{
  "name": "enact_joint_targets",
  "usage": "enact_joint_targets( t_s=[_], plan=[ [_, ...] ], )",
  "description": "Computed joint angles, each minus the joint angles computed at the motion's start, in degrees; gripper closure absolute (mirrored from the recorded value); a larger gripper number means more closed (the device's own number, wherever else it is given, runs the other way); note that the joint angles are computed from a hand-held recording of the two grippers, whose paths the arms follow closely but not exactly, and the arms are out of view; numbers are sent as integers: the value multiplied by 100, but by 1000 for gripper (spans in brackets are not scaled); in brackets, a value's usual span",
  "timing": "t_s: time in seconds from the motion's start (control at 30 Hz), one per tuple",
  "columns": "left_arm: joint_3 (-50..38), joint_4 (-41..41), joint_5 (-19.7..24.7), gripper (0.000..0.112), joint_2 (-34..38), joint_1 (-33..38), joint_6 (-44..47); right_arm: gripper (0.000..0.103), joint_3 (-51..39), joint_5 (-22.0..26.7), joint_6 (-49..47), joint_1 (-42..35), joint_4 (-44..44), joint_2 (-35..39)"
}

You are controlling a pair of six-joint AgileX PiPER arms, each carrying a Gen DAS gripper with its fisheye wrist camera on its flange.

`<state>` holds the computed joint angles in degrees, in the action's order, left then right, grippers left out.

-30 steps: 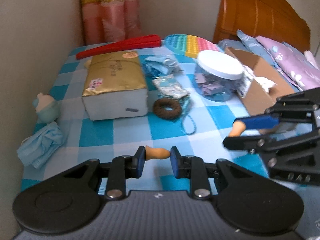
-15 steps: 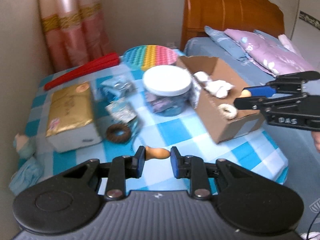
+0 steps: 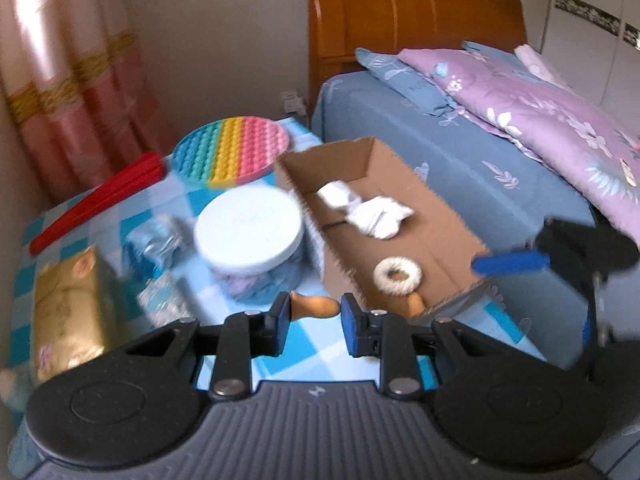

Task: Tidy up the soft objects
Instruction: 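Carry both orange earplugs into the cardboard box and open both grippers, then move the left tool toward the blue face mask on the table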

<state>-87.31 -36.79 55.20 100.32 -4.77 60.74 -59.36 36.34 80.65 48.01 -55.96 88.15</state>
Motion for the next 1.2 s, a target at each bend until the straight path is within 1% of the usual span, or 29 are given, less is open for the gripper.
enact_joint_targets(
  t_s=[0.1,0.23,0.33,0.43,0.5,0.57,0.63,0.7,0.8,0.87,0.97,1.2],
  plan=[
    [-231,56,37,87,126,-240,-76,0,111,-44,-40,135,65,-55],
    [-552,184,104,87,350,-551,-282,0,51,-198,-508,223,549,-14],
    [-785,445,185,87,542,-747,-539,0,-24,-130,-541,369,556,112],
    [-951,717,221,83,678,-916,-795,0,-68,-127,-544,433,610,170],
    [-1088,866,344,71,756,-953,-980,0,-40,-200,-540,427,638,152],
    [-1082,826,368,47,743,-936,-947,0,-33,-185,-491,449,628,146],
    [-915,757,256,34,622,-897,-885,0,-19,-196,-500,428,655,148],
    [-772,644,198,33,508,-825,-803,0,-33,-189,-530,419,702,163],
    [-586,420,279,29,354,-641,-666,0,-65,-177,-544,431,738,189],
    [-324,266,129,25,182,-517,-509,0,-113,-131,-561,450,751,227],
    [348,-9,-360,20,-209,-271,-131,0,-193,-41,-521,501,763,279],
    [1410,-404,-1148,16,-762,413,322,0,-456,87,-544,616,970,509]
  ],
)
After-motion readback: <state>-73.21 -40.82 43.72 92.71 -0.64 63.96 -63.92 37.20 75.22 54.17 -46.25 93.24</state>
